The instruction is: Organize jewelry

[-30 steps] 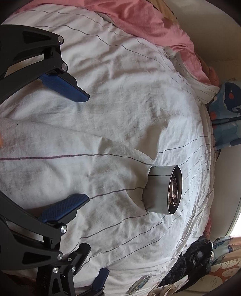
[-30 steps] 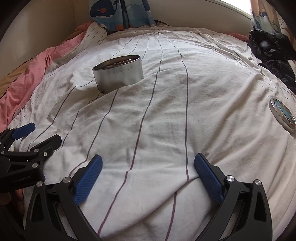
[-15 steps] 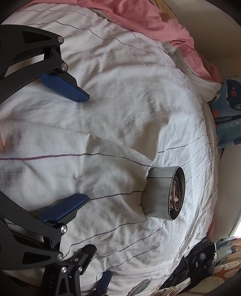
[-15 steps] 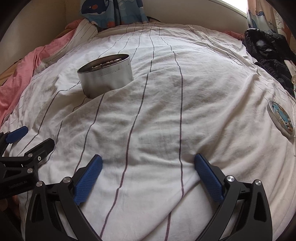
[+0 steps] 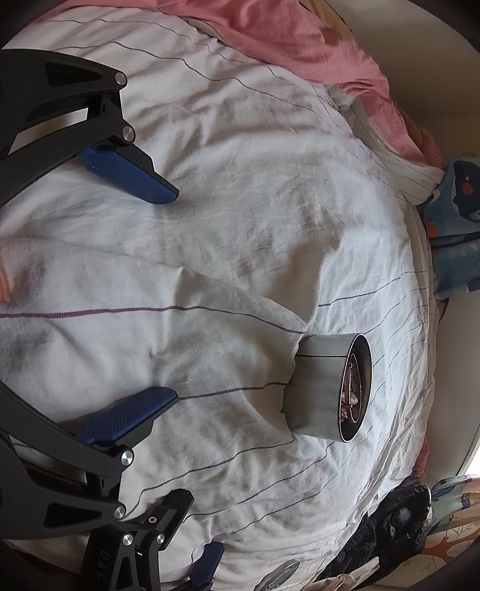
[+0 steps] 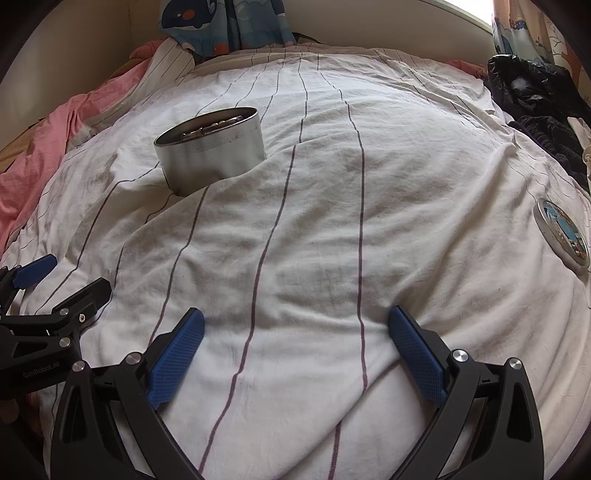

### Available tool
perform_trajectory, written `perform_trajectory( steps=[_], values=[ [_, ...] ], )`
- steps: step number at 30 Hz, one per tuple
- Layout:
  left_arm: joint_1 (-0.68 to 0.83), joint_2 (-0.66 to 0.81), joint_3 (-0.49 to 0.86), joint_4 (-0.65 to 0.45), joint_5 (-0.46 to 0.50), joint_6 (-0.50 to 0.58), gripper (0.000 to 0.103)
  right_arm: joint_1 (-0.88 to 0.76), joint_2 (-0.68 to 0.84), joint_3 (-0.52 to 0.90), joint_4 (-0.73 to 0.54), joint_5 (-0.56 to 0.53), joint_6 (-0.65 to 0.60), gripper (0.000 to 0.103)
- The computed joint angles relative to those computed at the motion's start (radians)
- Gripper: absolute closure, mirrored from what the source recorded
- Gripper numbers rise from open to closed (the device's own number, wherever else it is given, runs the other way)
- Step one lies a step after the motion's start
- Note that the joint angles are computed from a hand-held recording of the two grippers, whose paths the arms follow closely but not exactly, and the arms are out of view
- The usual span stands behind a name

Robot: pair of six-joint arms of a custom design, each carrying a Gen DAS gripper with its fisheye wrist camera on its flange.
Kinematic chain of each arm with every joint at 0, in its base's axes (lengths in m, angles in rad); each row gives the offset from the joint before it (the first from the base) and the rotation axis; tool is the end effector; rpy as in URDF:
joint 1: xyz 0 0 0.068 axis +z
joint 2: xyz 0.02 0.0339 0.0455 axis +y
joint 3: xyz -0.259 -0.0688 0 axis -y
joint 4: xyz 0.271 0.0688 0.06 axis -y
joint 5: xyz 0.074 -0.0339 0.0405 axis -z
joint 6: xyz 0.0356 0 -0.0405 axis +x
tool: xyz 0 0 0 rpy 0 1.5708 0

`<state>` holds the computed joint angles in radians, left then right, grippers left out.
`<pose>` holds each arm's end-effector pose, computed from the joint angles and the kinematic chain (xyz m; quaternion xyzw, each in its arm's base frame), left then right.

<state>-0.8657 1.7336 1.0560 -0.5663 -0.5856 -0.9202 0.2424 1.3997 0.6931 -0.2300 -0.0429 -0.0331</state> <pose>0.2379 -0.2492 0.1477 -0.0727 0.9430 0.0572 0.3195 0.2772 0.0701 0.1501 -0.1371 0.9400 0.0528 0.3079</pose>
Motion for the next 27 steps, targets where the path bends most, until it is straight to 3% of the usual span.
perform_trajectory(
  steps=[27],
  values=[
    [0.013, -0.026, -0.036, 0.038, 0.028, 0.0, 0.007, -0.003, -0.002, -0.004, 0.006, -0.002, -0.002, 0.007]
  ],
)
